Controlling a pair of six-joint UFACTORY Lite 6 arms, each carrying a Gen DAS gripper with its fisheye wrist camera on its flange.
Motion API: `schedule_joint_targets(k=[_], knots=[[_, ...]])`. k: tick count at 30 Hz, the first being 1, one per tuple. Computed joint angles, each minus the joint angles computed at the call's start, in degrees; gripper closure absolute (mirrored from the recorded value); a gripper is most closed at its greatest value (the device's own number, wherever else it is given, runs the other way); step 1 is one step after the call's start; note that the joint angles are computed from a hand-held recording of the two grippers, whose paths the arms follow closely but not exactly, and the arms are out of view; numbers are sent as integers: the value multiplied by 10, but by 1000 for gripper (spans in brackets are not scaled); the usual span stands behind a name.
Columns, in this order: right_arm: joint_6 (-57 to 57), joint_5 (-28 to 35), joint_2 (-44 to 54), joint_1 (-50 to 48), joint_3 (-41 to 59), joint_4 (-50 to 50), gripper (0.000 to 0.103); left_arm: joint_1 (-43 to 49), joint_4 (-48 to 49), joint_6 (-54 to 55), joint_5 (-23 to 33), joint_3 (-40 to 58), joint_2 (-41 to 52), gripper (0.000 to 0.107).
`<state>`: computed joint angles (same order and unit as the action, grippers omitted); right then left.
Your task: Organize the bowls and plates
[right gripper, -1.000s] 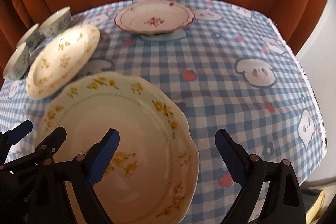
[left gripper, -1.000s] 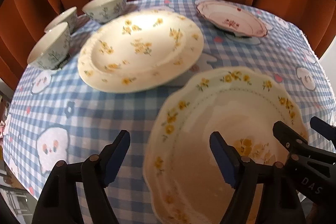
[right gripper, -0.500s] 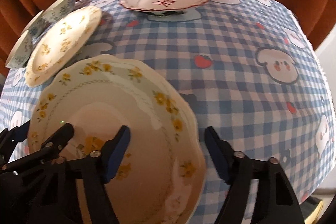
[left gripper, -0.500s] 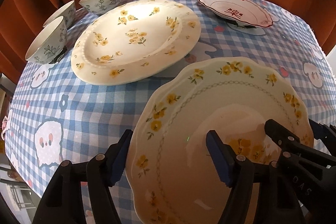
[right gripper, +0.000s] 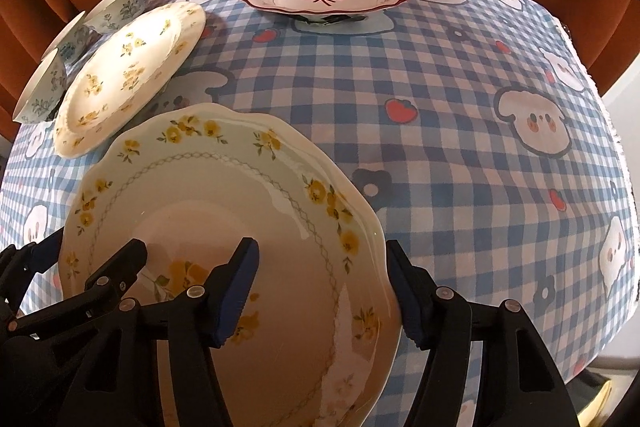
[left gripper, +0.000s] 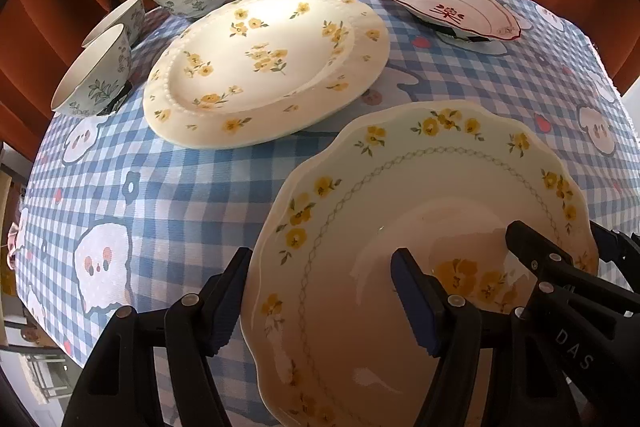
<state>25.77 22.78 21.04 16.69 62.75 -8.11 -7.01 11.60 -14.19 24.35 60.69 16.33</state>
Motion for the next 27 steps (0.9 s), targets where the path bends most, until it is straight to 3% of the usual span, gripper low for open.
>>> schedule_joint_targets(k=[6, 15, 27], knots=[[143, 24, -12, 56, -1, -86, 35, 53, -86, 141, -18, -33, -28, 36], [360, 127, 26, 186, 77, -171, 35, 205, -304, 510, 11, -24, -28, 36], [447, 267, 215, 321, 371, -168, 38, 380, -387, 739, 72, 85, 48, 38]])
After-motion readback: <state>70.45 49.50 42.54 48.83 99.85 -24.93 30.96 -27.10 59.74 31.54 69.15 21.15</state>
